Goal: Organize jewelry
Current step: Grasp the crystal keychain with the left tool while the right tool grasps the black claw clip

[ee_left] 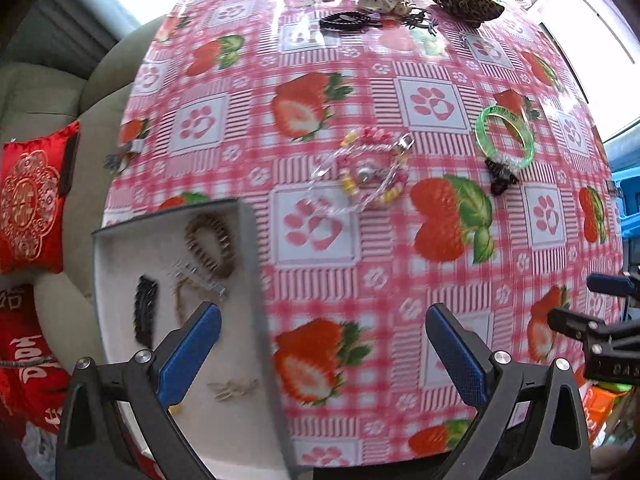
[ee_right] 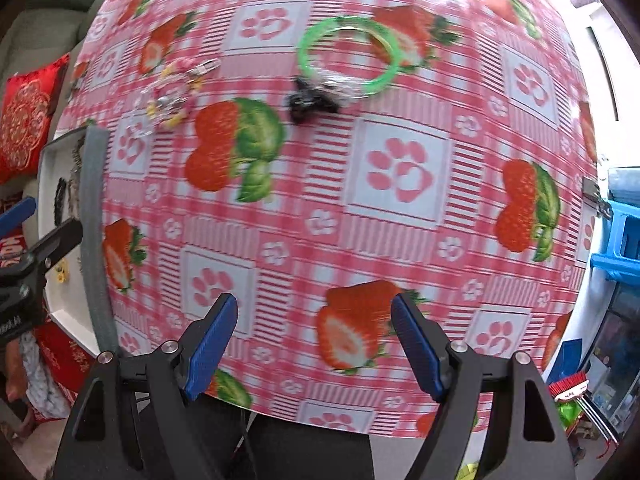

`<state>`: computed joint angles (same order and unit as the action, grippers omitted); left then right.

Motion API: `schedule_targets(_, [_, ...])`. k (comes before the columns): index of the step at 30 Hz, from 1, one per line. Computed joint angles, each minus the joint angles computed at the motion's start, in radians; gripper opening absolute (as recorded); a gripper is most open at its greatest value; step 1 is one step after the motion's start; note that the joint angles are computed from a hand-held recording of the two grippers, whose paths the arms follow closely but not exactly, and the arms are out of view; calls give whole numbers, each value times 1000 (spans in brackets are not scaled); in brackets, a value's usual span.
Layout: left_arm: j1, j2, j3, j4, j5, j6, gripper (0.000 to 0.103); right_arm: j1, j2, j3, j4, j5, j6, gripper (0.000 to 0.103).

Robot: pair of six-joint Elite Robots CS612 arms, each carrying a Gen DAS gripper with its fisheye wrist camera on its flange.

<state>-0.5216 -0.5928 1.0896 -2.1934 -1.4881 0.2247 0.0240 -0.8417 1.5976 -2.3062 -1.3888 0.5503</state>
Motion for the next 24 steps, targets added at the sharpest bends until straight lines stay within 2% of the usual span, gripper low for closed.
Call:
schedule_targets(5, [-14,47,-66,26,1,-25,103,-24,-3,15,-8,-5,-11,82])
schedule_targets(6, [-17,58,-81,31,2,-26,101,-28,-1,14,-10,-4,-18,82])
schedule_targets(7, [-19,64,-89,34,6,-26,93,-31,1,13,-13,-3,-22,82])
schedule_targets(10, [-25,93,-129,59,26,-25,92,-41,13,-2,-24,-2,-50,82])
schedule_targets(16, [-25,144,-196,83,30,-37,90,-54,56,-62,-29,0,-100,81])
schedule_targets(17, [-25,152,-207,89,28,-39,86,-57,66,-75,-30,4,-104,81])
schedule_targets(18, [-24,163,-224,107,30,-41,77,-60,77,-88,-29,6,-107,81])
schedule_targets(20, [-24,184,-256,142,32,-50,76,-63,98,-116,-18,10,-110,81])
schedule_targets(24, [-21,202,-279,142,4,-48,76,-74,137,-169,-2,21,-110,81])
